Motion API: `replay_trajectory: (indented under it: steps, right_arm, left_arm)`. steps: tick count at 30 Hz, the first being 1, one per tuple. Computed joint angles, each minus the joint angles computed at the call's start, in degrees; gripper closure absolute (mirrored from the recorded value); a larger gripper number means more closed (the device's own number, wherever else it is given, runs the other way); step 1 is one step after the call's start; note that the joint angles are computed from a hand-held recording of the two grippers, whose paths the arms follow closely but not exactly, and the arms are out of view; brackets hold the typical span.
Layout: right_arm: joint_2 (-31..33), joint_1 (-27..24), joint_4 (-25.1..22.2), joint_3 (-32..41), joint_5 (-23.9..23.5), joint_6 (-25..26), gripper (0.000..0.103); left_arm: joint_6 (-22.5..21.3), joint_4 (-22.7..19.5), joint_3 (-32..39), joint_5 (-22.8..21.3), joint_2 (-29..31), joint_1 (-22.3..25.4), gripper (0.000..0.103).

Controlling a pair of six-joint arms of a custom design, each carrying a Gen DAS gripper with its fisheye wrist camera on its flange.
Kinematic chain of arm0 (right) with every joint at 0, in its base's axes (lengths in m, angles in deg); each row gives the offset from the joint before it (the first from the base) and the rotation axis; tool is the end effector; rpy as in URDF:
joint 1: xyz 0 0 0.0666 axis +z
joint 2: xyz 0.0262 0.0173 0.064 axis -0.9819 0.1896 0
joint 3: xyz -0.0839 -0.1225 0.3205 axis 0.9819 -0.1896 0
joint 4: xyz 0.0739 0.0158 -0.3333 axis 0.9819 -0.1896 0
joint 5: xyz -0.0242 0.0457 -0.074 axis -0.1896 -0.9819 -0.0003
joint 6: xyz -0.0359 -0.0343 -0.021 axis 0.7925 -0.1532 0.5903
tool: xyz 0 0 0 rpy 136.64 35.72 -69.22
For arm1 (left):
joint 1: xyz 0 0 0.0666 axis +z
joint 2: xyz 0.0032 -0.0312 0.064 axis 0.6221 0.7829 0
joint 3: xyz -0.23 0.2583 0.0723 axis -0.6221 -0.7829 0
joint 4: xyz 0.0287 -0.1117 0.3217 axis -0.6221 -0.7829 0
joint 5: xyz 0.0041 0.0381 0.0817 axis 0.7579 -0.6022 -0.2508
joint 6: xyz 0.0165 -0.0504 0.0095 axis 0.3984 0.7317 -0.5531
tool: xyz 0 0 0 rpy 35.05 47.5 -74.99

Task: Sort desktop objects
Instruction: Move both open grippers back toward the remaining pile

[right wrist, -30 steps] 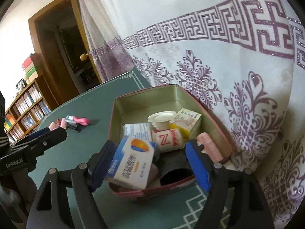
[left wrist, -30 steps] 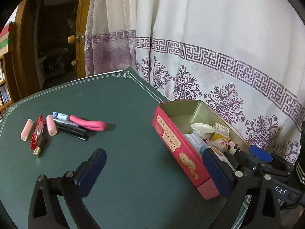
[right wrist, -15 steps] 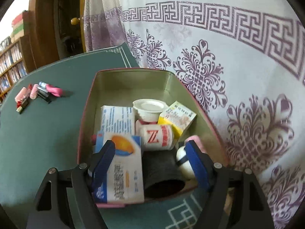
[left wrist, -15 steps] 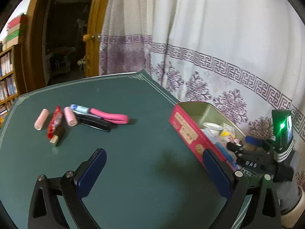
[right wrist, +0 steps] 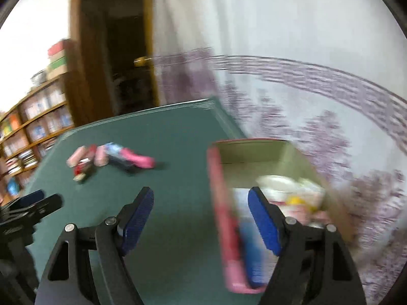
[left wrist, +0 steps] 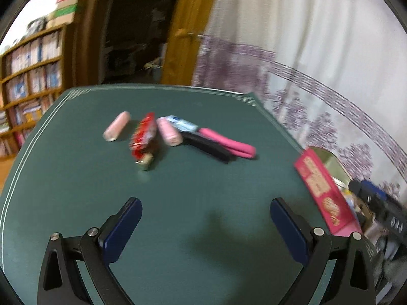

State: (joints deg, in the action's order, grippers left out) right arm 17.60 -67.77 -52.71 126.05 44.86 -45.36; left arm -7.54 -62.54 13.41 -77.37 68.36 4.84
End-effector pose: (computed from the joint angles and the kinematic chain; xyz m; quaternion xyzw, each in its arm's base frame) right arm 0.3775 0.0807 0.5491 -0.1303 0.8723 0.1109 0.4581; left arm 0.3060 -0.1880 0.5118 -0.1061 0.8936 -0.0877 0.4272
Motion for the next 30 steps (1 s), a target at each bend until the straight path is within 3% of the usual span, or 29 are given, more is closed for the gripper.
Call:
replay_trajectory:
  steps: [6,12,24,30]
  right_arm:
    - [4.78,5.71,-2.88,1.7,-4.5,-0.88,0.023]
    - [7.43,10.07,-4.08,1.51,-5.56,0.07,0.023]
    - [14.24,10.09,-6.14,8.39,-8.5,0.44,0.023]
    - [17.19,9.52,-5.59,11.37,-8.93,0.01,0.023]
  left_arm:
    - [1.96,-2.28,-2.8,2.61,-2.2,7.61,0.001]
    - [-3.48,-4.35,-0.2,3.97,1.67,13.5,0.001]
    - [-8.95,-4.45,9.13,5.74,13.0,21.94,0.001]
    - [-8.58,-6.85,14.65,6.27,19.24,25.35,0.003]
